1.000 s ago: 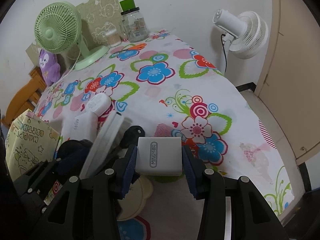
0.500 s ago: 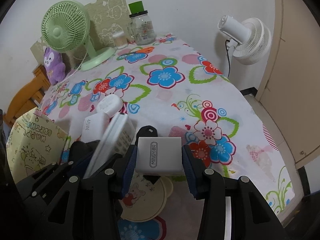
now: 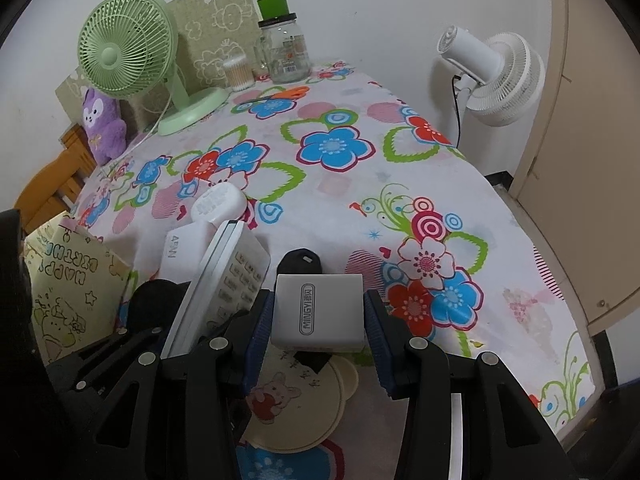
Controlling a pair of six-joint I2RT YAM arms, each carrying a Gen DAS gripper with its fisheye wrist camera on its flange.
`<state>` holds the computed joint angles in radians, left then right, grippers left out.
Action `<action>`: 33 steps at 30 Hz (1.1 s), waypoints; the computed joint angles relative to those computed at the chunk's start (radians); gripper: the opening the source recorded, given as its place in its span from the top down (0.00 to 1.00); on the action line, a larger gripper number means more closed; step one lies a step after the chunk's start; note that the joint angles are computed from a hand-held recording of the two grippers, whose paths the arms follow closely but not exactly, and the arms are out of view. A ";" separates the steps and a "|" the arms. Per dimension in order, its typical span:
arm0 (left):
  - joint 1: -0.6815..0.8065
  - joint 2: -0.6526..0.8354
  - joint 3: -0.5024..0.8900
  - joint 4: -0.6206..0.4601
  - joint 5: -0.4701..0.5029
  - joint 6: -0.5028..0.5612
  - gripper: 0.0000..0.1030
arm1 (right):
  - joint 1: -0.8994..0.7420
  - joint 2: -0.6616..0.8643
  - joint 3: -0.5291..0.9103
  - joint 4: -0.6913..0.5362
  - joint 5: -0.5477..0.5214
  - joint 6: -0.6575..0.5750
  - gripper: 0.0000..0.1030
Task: Organize rigid objects
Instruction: 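Close the left tool on the white remote while the right tool grips the white charger, then carry the remote with the left tool into the yellow box while the right tool carries the charger there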
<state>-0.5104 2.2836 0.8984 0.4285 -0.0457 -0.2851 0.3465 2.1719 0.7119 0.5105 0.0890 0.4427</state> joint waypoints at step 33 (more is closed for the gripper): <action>0.091 -0.479 -0.350 0.017 0.036 0.114 0.80 | 0.266 -0.383 -0.070 -0.230 0.253 0.145 0.53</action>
<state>-0.4199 1.8049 0.5487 0.4458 -0.0101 -0.1709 0.6121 1.7891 0.6423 0.2800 0.3423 0.5877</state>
